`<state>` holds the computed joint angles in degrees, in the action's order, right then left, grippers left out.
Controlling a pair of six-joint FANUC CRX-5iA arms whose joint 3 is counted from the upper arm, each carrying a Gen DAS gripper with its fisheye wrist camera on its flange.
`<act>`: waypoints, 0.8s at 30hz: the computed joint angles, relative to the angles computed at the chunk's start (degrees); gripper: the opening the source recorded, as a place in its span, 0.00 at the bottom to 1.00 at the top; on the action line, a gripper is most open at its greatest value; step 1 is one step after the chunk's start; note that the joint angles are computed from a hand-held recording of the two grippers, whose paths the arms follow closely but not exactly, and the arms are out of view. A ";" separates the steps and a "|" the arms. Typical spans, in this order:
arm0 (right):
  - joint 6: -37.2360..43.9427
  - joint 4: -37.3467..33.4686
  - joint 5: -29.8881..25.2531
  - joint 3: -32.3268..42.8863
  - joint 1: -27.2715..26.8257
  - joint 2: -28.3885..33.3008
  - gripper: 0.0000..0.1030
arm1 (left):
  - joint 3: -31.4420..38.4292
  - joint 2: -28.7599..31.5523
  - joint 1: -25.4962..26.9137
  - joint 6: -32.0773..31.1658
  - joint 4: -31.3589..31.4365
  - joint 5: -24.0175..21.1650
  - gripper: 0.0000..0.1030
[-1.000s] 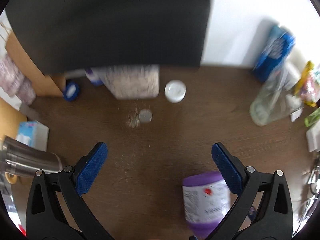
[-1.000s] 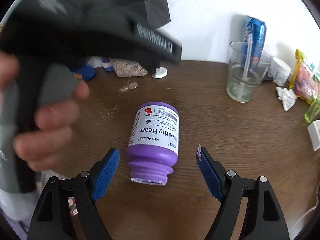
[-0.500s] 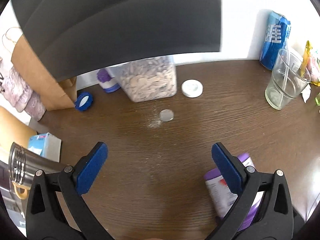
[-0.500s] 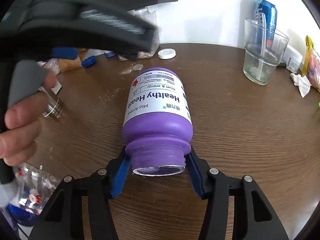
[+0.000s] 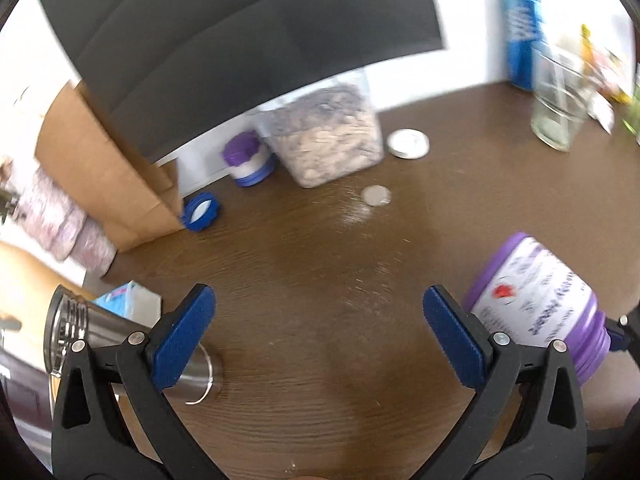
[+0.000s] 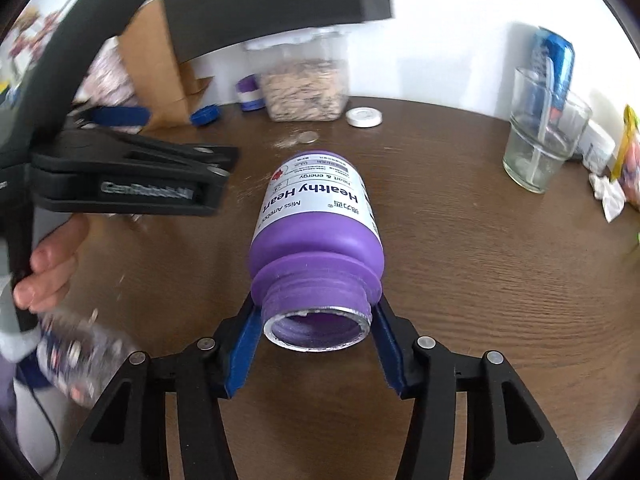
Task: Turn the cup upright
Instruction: 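Grasp the purple bottle near its open neck with the right tool and lift, then grasp the purple bottle body with the left tool while the right tool releases it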
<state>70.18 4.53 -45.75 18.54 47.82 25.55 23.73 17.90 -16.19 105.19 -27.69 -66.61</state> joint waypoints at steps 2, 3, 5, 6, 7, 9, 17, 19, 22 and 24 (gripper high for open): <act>3.06 -1.49 -1.03 -0.28 0.17 -1.01 0.55 | -1.78 -1.15 -0.47 -2.21 0.26 1.55 1.00; 5.06 -2.53 -1.76 -0.43 0.30 -1.60 0.55 | -1.61 -1.01 -1.00 -2.68 -0.23 0.80 1.00; 5.84 -1.04 -2.76 -1.56 1.09 -2.26 0.54 | -1.12 -0.70 -1.60 -4.72 0.29 -1.26 1.00; 6.25 -0.71 -2.98 -2.35 1.30 -2.77 0.54 | -0.92 -0.61 -1.71 -5.87 1.21 -2.05 1.00; 6.18 -0.39 -2.92 -3.24 1.53 -3.32 0.54 | -0.75 -0.60 -1.97 -6.28 1.66 -2.80 1.00; 6.17 -0.55 -3.12 -5.50 1.59 -5.03 0.54 | -1.01 -0.84 -2.13 -6.59 3.25 -3.27 1.00; 11.63 -5.95 -3.04 -11.85 1.52 -11.62 0.53 | -8.70 -6.17 -0.27 -7.62 21.73 3.84 0.97; 13.34 -7.35 -2.89 -13.40 1.34 -13.48 0.53 | -7.88 -5.16 -3.23 -9.90 19.61 2.54 0.79; 15.08 -9.92 -2.71 -15.80 0.62 -16.07 0.53 | -9.29 -4.75 -4.20 -9.17 21.61 2.13 0.61; 12.14 -7.48 -1.19 -19.00 1.20 -17.82 0.53 | -9.46 -4.19 -3.76 -7.98 23.58 0.57 0.47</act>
<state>82.33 -2.95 -46.95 -0.46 49.02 7.73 14.26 13.71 -19.95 97.20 -4.12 -66.03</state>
